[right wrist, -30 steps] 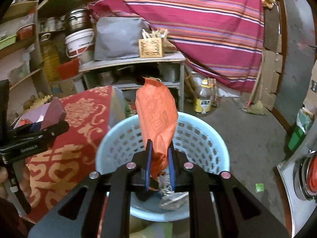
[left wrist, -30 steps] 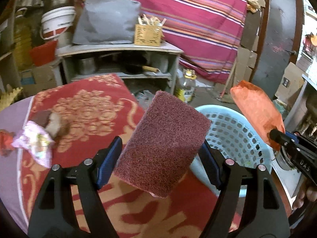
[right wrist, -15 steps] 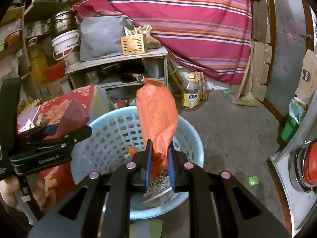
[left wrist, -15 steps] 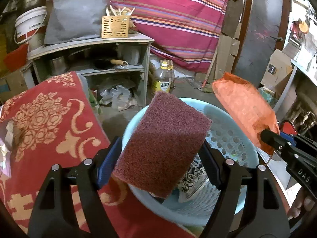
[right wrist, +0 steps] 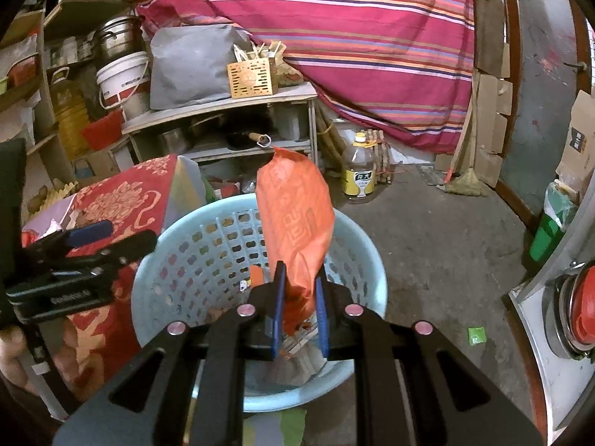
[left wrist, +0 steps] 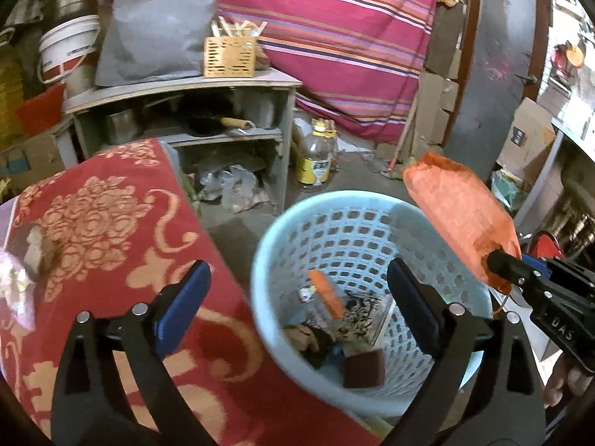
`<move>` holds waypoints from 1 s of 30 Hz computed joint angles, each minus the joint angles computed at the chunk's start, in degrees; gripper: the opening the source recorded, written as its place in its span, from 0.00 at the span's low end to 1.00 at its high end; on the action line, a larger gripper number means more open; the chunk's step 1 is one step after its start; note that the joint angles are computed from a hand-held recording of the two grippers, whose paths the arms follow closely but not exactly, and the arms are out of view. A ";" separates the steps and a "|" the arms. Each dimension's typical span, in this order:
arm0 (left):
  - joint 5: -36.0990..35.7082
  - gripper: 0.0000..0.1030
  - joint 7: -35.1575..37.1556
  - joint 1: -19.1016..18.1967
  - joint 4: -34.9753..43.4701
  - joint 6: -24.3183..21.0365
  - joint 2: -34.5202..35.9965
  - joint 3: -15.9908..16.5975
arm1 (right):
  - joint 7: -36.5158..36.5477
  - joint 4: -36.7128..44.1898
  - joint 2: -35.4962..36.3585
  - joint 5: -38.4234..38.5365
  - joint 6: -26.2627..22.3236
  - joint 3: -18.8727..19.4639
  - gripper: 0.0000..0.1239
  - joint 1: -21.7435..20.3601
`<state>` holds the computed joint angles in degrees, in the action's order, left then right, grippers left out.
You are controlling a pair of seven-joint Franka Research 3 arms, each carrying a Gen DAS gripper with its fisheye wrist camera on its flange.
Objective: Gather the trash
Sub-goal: 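Carry the pad and orange bag over the blue basket and open both tools, then move both tools back over the table toward the remaining wrappers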
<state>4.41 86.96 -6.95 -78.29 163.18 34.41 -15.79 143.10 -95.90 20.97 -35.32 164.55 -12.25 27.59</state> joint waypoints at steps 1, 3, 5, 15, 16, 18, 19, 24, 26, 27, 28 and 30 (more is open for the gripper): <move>0.18 0.92 -0.71 0.09 -1.24 0.66 -1.00 0.67 | -0.86 0.35 0.28 0.78 -0.09 0.65 0.13 -0.35; 1.15 0.94 -2.51 -0.02 -3.77 2.07 -3.01 2.30 | -3.35 1.28 1.02 3.27 -0.24 2.22 0.13 -1.19; 2.31 0.94 -4.40 0.31 -6.35 3.36 -5.15 3.77 | -5.24 2.94 1.99 4.68 -2.03 2.58 0.17 -0.71; 9.53 0.95 -13.34 3.34 -19.41 7.60 -16.02 10.23 | 1.34 9.72 4.66 -2.49 -6.94 -0.04 0.60 4.71; 10.34 0.95 -14.21 3.67 -20.41 8.05 -16.81 10.76 | 2.02 10.55 5.01 -3.20 -6.91 -0.05 0.61 5.17; 11.90 0.95 -16.01 4.55 -22.48 8.88 -18.49 11.92 | 2.49 12.86 6.21 -4.01 -7.03 0.31 0.63 5.88; 13.02 0.95 -17.35 4.94 -23.79 9.16 -19.65 13.02 | 2.19 14.33 7.07 -4.06 -7.18 0.66 0.63 6.21; 20.74 0.95 -24.94 6.18 -27.61 10.21 -23.03 17.15 | -2.39 22.84 12.51 -1.68 -8.35 2.24 0.64 7.73; 22.67 0.95 -26.95 7.66 -29.05 10.61 -24.23 17.79 | -4.49 26.62 15.00 -0.34 -8.98 2.34 0.64 8.73; 24.14 0.95 -28.30 8.05 -29.42 10.59 -24.60 18.28 | -5.48 28.35 16.14 0.47 -9.38 2.30 0.65 9.09; 26.15 0.95 -29.98 8.47 -29.81 10.54 -24.94 19.15 | -6.62 30.23 17.33 1.37 -9.85 2.36 0.65 9.41; 29.55 0.95 -32.81 9.63 -30.37 10.33 -25.43 20.18 | -8.89 34.99 20.39 3.48 -11.02 2.51 0.65 10.01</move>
